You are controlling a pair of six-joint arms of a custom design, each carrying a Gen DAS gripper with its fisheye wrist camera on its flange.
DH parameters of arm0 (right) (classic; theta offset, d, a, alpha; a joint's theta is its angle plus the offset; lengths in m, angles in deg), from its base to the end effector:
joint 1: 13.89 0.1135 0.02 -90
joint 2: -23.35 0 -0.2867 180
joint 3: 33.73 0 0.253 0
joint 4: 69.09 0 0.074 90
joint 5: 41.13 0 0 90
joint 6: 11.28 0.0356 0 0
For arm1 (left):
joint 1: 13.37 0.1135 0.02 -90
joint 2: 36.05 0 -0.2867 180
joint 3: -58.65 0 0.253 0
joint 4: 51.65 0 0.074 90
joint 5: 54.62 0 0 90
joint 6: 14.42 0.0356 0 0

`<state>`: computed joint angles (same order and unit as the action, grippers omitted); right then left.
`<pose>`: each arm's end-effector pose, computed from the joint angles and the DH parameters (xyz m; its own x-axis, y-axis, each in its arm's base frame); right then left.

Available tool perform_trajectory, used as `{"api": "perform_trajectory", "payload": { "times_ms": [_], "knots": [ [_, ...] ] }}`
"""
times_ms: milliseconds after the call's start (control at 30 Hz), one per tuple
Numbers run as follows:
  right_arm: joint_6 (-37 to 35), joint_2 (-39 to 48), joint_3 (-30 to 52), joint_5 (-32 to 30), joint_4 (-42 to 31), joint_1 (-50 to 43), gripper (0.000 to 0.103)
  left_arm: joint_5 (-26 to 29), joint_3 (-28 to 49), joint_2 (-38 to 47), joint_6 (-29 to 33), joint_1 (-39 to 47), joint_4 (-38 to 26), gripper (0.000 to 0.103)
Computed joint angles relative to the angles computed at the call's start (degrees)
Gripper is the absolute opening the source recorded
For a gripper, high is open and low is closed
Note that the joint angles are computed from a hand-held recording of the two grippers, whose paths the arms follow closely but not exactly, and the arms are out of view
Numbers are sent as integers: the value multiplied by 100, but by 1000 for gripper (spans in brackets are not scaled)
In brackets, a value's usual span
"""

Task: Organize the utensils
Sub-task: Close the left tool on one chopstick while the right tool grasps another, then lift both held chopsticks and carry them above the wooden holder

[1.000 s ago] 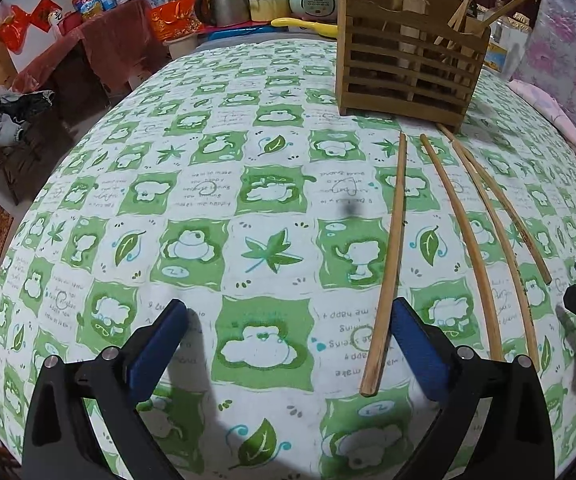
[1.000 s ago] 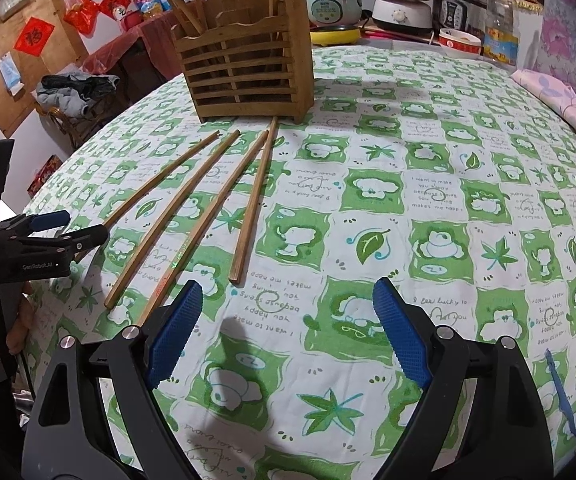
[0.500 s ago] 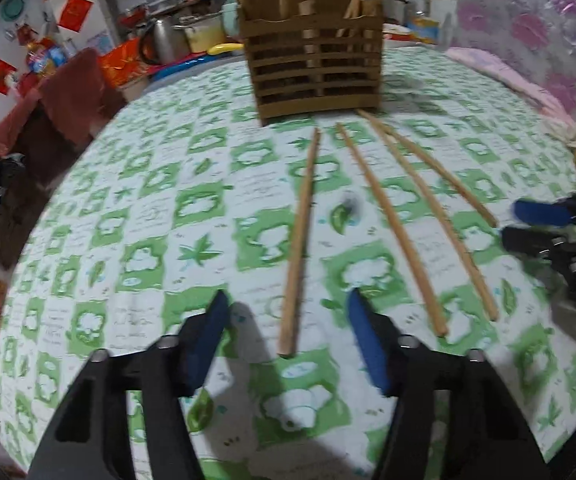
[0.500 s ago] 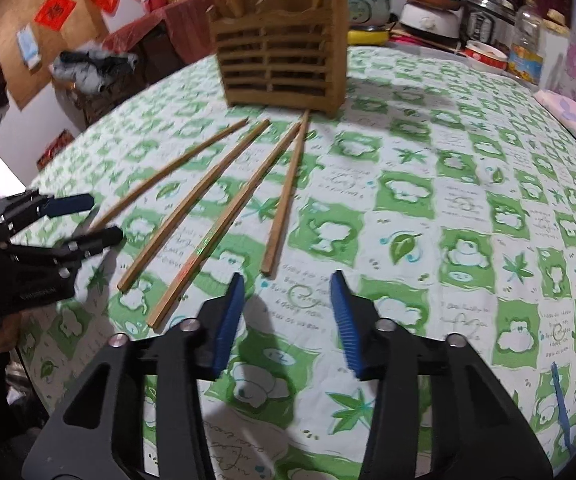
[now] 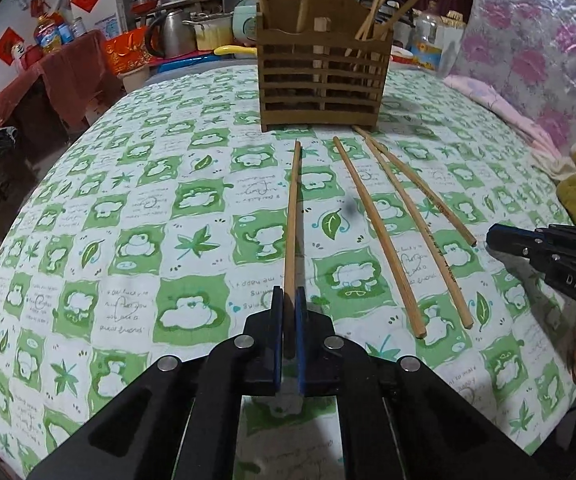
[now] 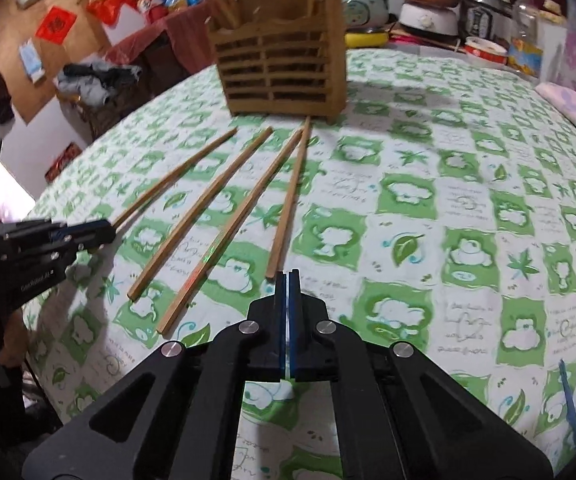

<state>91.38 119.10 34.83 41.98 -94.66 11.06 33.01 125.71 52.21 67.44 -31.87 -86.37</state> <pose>0.3064 0.1473 0.1961 -0.8105 -0.1371 -0.5695 -0.3146 0.9220 0.2258 0.2931 -0.0965 0.2178 -0.8193 0.1250 -0.5596 0.1809 0.9825 -0.0454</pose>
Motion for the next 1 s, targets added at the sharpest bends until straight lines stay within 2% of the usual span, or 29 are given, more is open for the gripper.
{"api": "perform_trajectory", "payload": {
  "times_ms": [67, 167, 200, 367, 400, 433, 467, 700, 1000],
  "knots": [
    [-25, -44, -50, -50, 86, -19, 4, 5, -34, -15, -18, 3, 28, 6],
    [-145, 71, 83, -32, -16, 66, 21, 24, -23, 26, -49, 24, -6, 6],
    [-207, 213, 251, 7, -179, 132, 22, 39, -14, 36, -46, 36, -11, 6],
    [-316, 686, 784, 344, -533, 338, 22, -18, 10, 76, -57, 16, -48, 6],
    [-290, 736, 859, 442, -569, 363, 17, -32, 12, 81, -63, 4, -52, 6],
    [-253, 749, 870, 472, -566, 373, 16, -42, 15, 81, -62, -2, -57, 6],
    [-243, 732, 861, 467, -560, 382, 8, -46, 16, 78, -60, -2, -60, 6],
    [-169, -231, 144, 1165, -215, 573, 6, -72, -39, -198, -123, 6, -86, 6],
    [-168, -1515, -90, 1239, -196, 452, 6, 3, 113, -944, -137, 51, -357, 5]
  ]
}}
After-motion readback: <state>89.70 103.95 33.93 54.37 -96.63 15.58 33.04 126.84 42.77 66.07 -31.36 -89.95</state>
